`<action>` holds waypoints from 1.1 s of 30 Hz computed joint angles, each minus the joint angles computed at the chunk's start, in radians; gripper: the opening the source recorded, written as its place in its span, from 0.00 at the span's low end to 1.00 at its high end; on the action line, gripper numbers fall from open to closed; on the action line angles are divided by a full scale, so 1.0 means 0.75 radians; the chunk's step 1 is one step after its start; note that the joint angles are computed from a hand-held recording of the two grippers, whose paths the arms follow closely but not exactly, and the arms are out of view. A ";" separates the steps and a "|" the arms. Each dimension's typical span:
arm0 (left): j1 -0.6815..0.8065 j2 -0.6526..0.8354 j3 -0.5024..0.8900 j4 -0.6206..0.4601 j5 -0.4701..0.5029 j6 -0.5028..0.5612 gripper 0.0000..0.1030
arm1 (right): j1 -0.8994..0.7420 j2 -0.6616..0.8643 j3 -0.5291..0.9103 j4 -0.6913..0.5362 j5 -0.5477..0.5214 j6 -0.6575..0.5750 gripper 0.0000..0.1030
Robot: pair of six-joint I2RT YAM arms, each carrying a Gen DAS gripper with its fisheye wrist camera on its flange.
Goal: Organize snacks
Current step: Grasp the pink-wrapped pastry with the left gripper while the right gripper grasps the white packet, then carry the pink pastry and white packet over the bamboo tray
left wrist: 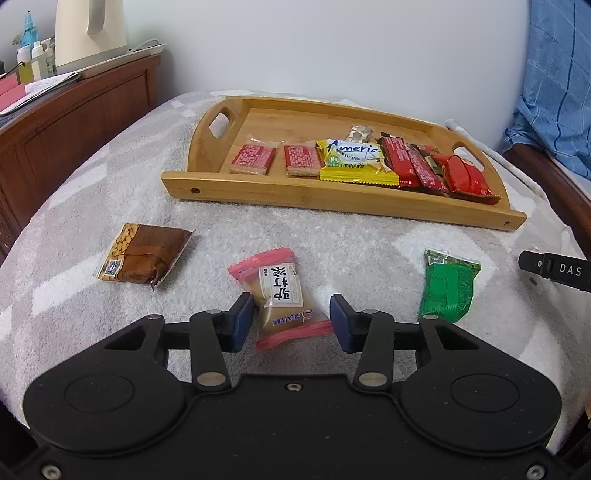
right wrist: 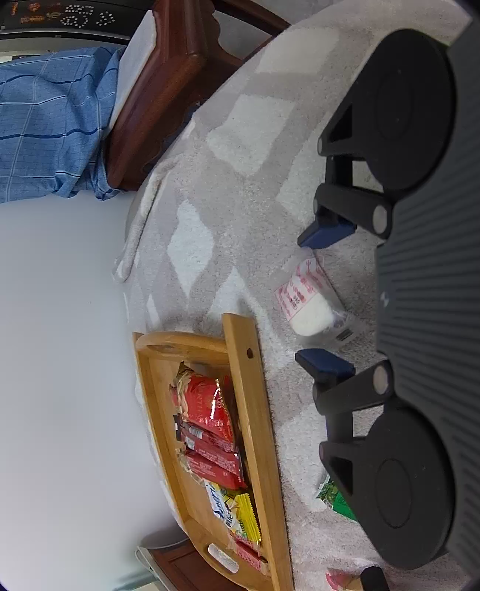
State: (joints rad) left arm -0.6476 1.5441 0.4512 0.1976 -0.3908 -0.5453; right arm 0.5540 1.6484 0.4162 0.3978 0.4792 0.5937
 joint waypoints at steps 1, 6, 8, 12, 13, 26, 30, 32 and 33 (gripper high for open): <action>-0.002 -0.002 0.001 -0.004 -0.003 0.006 0.37 | 0.005 -0.002 -0.002 0.005 0.010 -0.003 0.56; -0.003 -0.011 0.006 -0.018 -0.004 0.003 0.37 | 0.031 -0.012 -0.010 0.022 0.059 -0.024 0.50; -0.004 -0.014 0.008 -0.024 -0.008 0.001 0.37 | 0.036 -0.012 -0.010 0.024 0.066 -0.029 0.49; -0.005 -0.018 0.011 -0.024 -0.017 0.013 0.37 | 0.041 -0.010 -0.011 0.030 0.081 -0.035 0.56; -0.006 -0.016 0.013 -0.025 -0.023 0.015 0.37 | 0.039 -0.002 -0.004 0.021 0.081 -0.032 0.58; 0.013 -0.042 0.021 -0.011 -0.014 0.056 0.37 | 0.066 0.075 0.041 0.040 0.061 -0.090 0.47; 0.017 -0.063 0.022 -0.013 -0.017 0.072 0.37 | 0.071 0.044 0.020 0.056 0.068 -0.092 0.46; 0.022 -0.073 0.023 -0.014 -0.015 0.079 0.37 | 0.074 0.020 0.008 0.058 0.071 -0.088 0.46; 0.028 -0.080 0.023 -0.016 -0.012 0.084 0.37 | 0.075 0.005 0.002 0.061 0.073 -0.084 0.46</action>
